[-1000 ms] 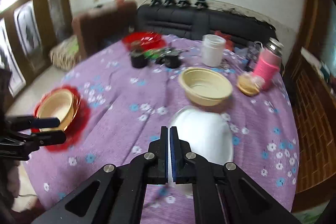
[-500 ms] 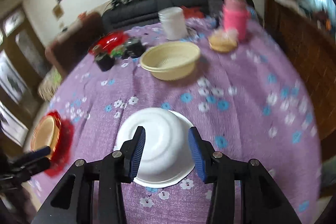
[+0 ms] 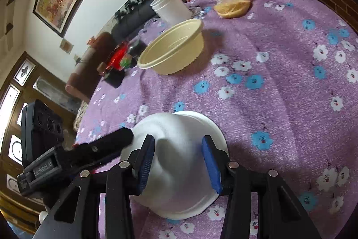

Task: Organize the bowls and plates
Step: 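Lift the top white bowl off the other white bowl with both grippers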

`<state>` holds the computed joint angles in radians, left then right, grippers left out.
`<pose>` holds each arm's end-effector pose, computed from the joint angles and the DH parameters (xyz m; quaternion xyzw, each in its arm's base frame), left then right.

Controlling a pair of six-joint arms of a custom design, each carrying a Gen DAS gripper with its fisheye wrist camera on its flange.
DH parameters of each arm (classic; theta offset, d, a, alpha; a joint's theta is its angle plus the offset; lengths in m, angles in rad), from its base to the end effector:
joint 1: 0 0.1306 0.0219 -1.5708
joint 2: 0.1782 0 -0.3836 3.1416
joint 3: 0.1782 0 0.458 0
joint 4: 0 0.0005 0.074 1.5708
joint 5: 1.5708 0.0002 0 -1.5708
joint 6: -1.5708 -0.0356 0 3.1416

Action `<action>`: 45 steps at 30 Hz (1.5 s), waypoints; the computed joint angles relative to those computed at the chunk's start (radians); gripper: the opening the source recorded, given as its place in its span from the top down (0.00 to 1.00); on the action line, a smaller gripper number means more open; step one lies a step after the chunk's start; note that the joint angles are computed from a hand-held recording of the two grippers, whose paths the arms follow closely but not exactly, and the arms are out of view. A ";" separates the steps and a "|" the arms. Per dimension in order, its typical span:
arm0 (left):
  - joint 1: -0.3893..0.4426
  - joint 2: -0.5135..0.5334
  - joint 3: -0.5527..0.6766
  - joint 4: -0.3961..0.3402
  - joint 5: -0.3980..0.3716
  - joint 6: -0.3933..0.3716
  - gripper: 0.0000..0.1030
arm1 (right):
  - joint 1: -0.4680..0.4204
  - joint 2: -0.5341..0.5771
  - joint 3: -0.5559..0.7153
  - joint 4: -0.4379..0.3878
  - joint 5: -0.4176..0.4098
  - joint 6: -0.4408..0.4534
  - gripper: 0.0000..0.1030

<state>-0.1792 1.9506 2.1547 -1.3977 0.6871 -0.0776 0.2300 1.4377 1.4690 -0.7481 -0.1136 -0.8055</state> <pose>0.6952 -0.1494 0.4544 0.1811 0.9092 -0.3394 0.1595 0.5632 0.1355 0.4561 0.2354 0.8781 0.2495 0.3337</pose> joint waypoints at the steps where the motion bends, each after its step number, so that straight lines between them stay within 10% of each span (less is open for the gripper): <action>1: 0.000 0.001 0.004 -0.009 0.006 0.001 0.22 | -0.002 -0.002 -0.004 0.006 -0.004 -0.005 0.53; 8: 0.014 -0.016 0.035 -0.058 0.179 -0.004 0.22 | 0.018 -0.030 -0.001 0.054 -0.040 0.002 0.56; 10: 0.006 -0.027 0.050 -0.078 0.160 -0.040 0.22 | 0.029 -0.008 0.031 0.050 -0.110 0.005 0.60; 15: 0.031 -0.057 0.027 -0.031 0.053 -0.028 0.18 | 0.054 -0.030 0.053 -0.016 0.084 0.016 0.61; 22: 0.053 0.014 0.003 -0.093 0.126 0.033 0.18 | 0.029 -0.042 -0.009 -0.082 0.082 -0.029 0.52; 27: 0.024 -0.059 -0.099 -0.010 0.100 0.034 0.13 | 0.035 -0.033 -0.049 0.004 0.035 -0.068 0.31; 36: 0.057 -0.134 -0.080 0.062 0.127 0.054 0.11 | 0.091 -0.074 0.001 0.028 0.118 0.018 0.31; 45: 0.120 -0.142 -0.053 0.030 0.255 0.054 0.15 | 0.142 0.063 0.196 0.037 -0.155 0.126 0.42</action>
